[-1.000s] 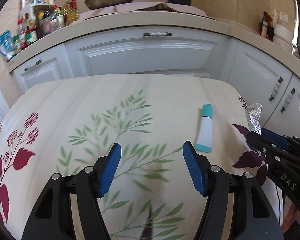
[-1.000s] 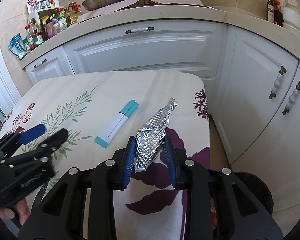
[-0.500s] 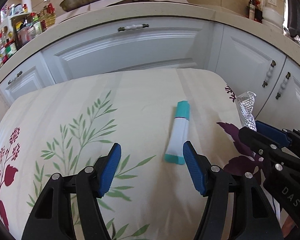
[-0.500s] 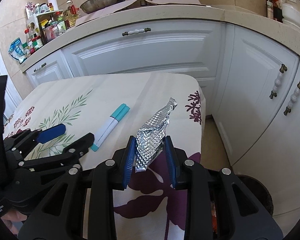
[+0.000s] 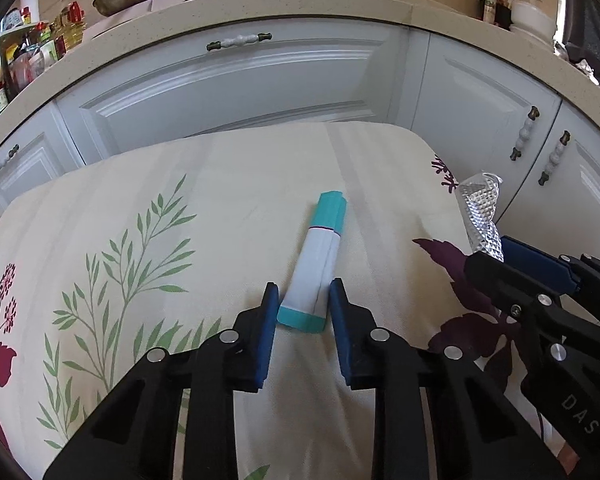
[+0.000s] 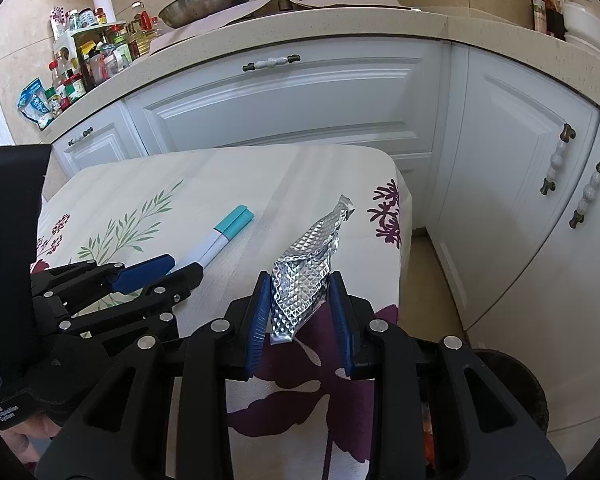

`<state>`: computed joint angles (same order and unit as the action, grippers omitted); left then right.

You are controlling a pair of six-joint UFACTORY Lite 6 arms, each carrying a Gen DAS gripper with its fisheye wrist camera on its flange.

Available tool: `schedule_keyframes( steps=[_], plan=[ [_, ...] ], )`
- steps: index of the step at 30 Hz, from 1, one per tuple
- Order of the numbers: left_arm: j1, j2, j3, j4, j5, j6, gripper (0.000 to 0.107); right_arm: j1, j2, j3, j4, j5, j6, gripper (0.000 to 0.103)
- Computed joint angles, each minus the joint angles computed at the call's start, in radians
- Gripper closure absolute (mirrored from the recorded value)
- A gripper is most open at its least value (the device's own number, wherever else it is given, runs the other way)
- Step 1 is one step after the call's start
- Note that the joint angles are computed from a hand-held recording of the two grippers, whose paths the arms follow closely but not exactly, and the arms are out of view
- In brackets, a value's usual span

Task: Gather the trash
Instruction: 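Grasp the teal-capped white tube with left tool while right tool holds the foil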

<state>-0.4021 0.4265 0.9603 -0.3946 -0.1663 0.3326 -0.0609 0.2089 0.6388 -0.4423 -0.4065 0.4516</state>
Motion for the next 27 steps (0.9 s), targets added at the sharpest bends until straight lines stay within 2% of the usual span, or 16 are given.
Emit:
schedule_keyframes(
  steps=[3, 8, 16, 22, 27],
  plan=[
    [0.002, -0.023, -0.029, 0.092, -0.019, -0.092, 0.081, -0.001, 0.0, 0.001, -0.006, 0.001, 0.005, 0.074],
    [-0.02, -0.072, -0.094, 0.006, -0.076, -0.006, 0.081, 0.001, -0.013, -0.014, 0.006, -0.002, -0.01, 0.074],
    [-0.003, -0.147, -0.173, 0.063, -0.101, -0.07, 0.081, 0.03, -0.082, -0.081, 0.057, -0.009, -0.047, 0.074],
    [-0.024, -0.254, -0.285, -0.037, -0.162, 0.016, 0.081, 0.072, -0.178, -0.161, 0.132, -0.002, -0.099, 0.074],
    [-0.018, -0.342, -0.36, -0.031, -0.16, -0.001, 0.081, 0.112, -0.267, -0.219, 0.194, 0.023, -0.139, 0.074]
  ],
)
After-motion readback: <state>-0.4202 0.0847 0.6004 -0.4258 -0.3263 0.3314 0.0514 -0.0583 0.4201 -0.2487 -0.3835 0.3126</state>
